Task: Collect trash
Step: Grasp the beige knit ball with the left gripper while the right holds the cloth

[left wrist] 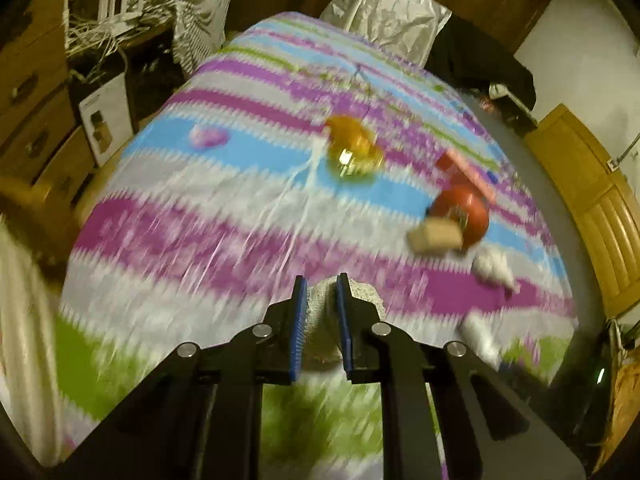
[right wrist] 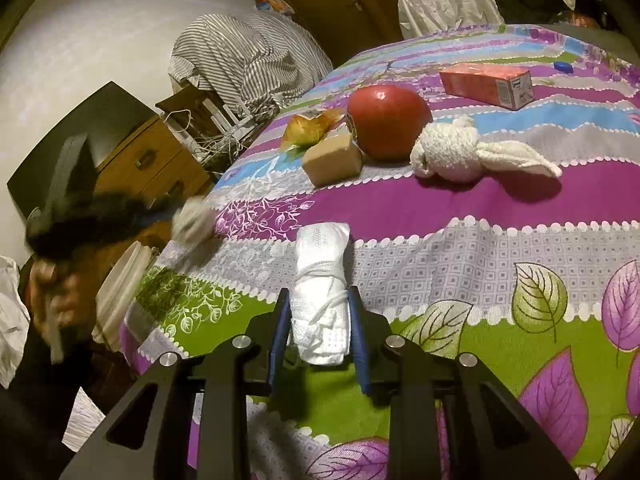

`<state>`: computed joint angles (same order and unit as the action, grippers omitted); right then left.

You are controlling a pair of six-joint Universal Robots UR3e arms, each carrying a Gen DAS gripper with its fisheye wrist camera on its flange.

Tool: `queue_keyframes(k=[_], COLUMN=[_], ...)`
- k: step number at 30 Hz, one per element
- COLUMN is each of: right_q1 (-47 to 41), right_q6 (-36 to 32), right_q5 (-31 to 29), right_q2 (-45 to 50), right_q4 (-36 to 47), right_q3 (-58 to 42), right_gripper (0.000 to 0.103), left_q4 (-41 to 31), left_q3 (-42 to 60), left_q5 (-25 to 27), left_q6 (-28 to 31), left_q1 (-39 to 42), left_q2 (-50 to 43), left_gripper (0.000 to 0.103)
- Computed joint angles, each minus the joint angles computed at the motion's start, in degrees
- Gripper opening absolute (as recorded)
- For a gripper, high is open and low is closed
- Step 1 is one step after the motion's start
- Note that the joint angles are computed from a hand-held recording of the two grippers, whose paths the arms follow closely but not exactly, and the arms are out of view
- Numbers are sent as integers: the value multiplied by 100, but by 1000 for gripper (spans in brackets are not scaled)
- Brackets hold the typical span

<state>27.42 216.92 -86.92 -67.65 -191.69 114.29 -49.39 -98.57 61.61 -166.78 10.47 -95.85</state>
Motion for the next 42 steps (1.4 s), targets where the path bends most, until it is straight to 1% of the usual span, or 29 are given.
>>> queue_keyframes(k=[1,2,3,4,5,6,7,8,9,10,11,13,14,16,18,19,20,21,22,23,24,25,28,30,33,35,37,40,42], right_q1=[28,49,24,26,24,30,114,215,296,453,514,580,606,588,651,679,735,772,779,762,749,735,722,750,823,872,894,945,1018], right_q6=[6,-3,-40,-54,-68,-91,-111,-143,-192,-291,-378,-561,-616,-581,-554,-598,-667,-697,-719,-701,-667,-643,-559,-429,-391,-398,-409,-435,-547], right_q5=[-37,-61,-19,-12,9,-6,-181,-415,-627,-963,-1084,-1205,-1256,-1200,-1310,-1358,-1479,-1561,-1575,-1538,-1527,-1506,-1493,-1561,-1597,-1545,-1420,-1167,-1012], right_q2=[-10,-28,-44,-76,-107,-136,-197,-239,-274,-299,-306,-277,-202,-111,-42,-17,11,45,33,10,-8,-16,-33,-87,-192,-203,-146,78,401], right_q4=[71,142,167,204,228,270,387,486,588,741,824,1181,1465,1534,1584,1664,1867,1917,1922,1889,1824,1815,1757,1761,1797,1892,2058,2384,2785], right_q3=[-35,-67,-70,-71,-63,-73,-120,-176,-237,-360,-424,-665,-864,-935,-991,-1043,-1159,-1211,-1198,-1149,-1084,-1051,-990,-991,-1075,-1271,-1579,-2306,-3176], right_gripper=[29,29,30,31,34,37,46,58,64,72,74,74,74,73,68,60,55,53,46,40,36,28,27,27,27,27,27,27,27], left_q4=[136,457,845,1176,1213,1173,1189,1425,1801,2117,2361,2487,2649,3103,3377,3422,3403,3334,3351,3486,3539,3541,3353,3186,2951,2755,2616,2527,2359], left_q3=[-185,-473,-753,-982,-1069,-1184,-1314,-1551,-1827,-2082,-2296,-2391,-2395,-2355,-2307,-2300,-2143,-2092,-1970,-1951,-2068,-2090,-2107,-2052,-1929,-1855,-1808,-1730,-1665], left_q5=[176,533,743,906,830,572,359,239,240,243,263,351,571,842,978,953,872,934,1138,1196,1120,1077,1079,1363,1955,2194,2371,2796,2928], left_q6=[80,166,205,186,227,344,419,424,384,404,514,765,842,849,778,747,679,635,518,430,396,327,132,-69,-382,-514,-575,-567,-478], left_q1=[-17,-108,-153,-183,-123,26,160,278,317,349,344,172,-64,-426,-631,-650,-699,-743,-861,-881,-833,-805,-743,-838,-1064,-1107,-1093,-1070,-875], left_q2=[80,173,265,386,488,663,835,1045,1223,1376,1486,1435,1282,892,588,504,233,141,-53,-186,-101,-77,134,313,589,797,1038,1367,1651], left_gripper=[18,28,53,63,69,69,71,77,80,81,82,82,82,82,82,81,73,58,52,51,48,47,44,43,43,43,43,43,43])
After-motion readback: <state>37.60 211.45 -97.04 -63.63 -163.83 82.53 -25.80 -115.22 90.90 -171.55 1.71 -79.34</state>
